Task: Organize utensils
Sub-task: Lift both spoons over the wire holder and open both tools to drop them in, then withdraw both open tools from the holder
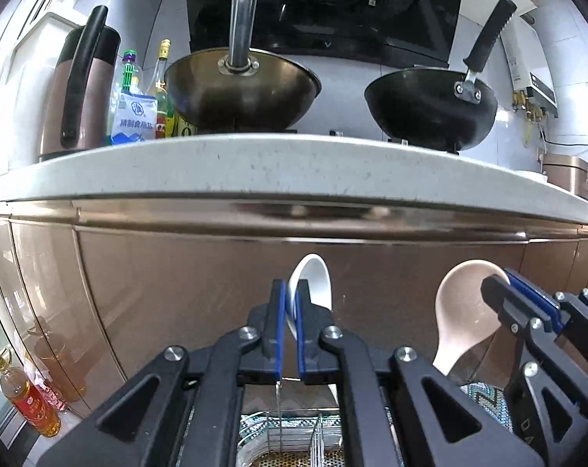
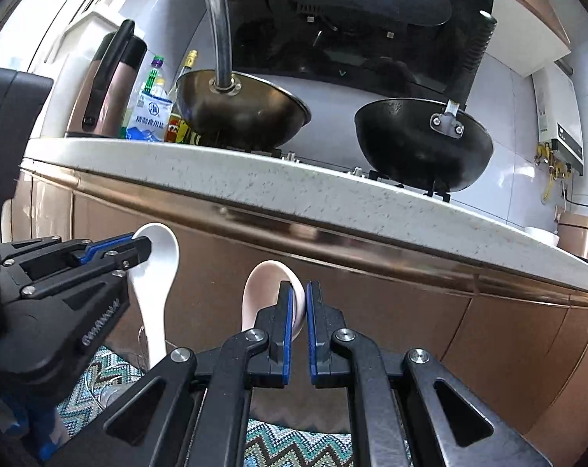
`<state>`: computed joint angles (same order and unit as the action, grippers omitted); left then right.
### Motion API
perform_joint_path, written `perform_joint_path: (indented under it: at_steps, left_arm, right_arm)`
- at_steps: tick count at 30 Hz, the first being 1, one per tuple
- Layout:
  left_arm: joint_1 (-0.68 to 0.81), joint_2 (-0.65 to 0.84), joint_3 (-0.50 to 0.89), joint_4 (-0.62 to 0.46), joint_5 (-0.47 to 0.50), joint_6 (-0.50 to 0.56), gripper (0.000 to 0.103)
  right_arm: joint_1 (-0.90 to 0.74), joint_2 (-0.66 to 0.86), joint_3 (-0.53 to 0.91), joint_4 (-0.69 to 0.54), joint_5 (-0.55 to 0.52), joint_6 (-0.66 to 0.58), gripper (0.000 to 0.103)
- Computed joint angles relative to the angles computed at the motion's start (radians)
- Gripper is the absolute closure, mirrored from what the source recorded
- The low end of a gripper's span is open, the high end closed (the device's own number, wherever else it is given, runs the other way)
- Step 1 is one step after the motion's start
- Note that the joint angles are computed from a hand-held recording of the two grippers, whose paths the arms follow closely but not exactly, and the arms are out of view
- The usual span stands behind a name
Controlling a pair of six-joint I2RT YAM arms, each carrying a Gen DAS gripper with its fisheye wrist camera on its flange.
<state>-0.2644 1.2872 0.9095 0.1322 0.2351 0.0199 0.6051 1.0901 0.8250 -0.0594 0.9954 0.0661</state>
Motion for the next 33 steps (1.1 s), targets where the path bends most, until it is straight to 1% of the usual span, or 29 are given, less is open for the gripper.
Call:
perform_joint_path:
  at_steps: [7,9,11,14,16,18,21,23,26,28,30,32,33]
  left_arm:
    - [-0.027,0.035,-0.055,0.102,-0.039,0.015,0.098]
    - [-0.029,0.046,-0.061,0.117,-0.049,0.019,0.097]
    - [-0.022,0.058,-0.059,0.11,-0.037,0.016,0.095]
    - [-0.011,0.063,-0.061,0.097,-0.016,0.021,0.094]
    - [0.003,0.06,-0.06,0.082,0.004,0.02,0.094]
    - [0.024,0.054,-0.054,0.058,0.039,0.005,0.094]
    - [0.047,0.016,-0.06,0.045,0.06,0.001,0.093]
    - [0.069,-0.014,-0.053,0.017,0.087,0.001,0.091]
    - [0.11,-0.071,-0.039,-0.029,0.126,0.007,0.085]
    - [0.151,-0.121,-0.029,-0.067,0.173,0.012,0.081]
    - [0.205,-0.165,-0.008,-0.115,0.246,0.012,0.079]
    - [0.268,-0.206,0.023,-0.178,0.319,0.012,0.078]
    - [0.307,-0.229,0.04,-0.212,0.362,0.015,0.077]
  right_arm:
    - [0.006,0.028,-0.055,0.072,0.006,-0.014,0.097]
    - [0.004,0.035,-0.065,0.08,0.004,-0.015,0.096]
    - [0.003,0.04,-0.079,0.089,0.0,-0.012,0.096]
    - [0.008,0.041,-0.092,0.092,-0.006,0.0,0.091]
    - [0.017,0.031,-0.099,0.08,-0.007,0.016,0.086]
    - [0.03,0.008,-0.107,0.071,-0.003,0.027,0.077]
    - [0.061,-0.026,-0.103,0.041,0.026,0.041,0.075]
    - [0.085,-0.051,-0.094,0.011,0.052,0.045,0.075]
    - [0.137,-0.091,-0.064,-0.07,0.106,0.07,0.074]
    - [0.176,-0.113,-0.039,-0.132,0.145,0.097,0.074]
    - [0.223,-0.13,-0.003,-0.222,0.188,0.144,0.073]
    - [0.281,-0.137,0.049,-0.338,0.242,0.207,0.073]
    - [0.327,-0.136,0.087,-0.427,0.284,0.263,0.073]
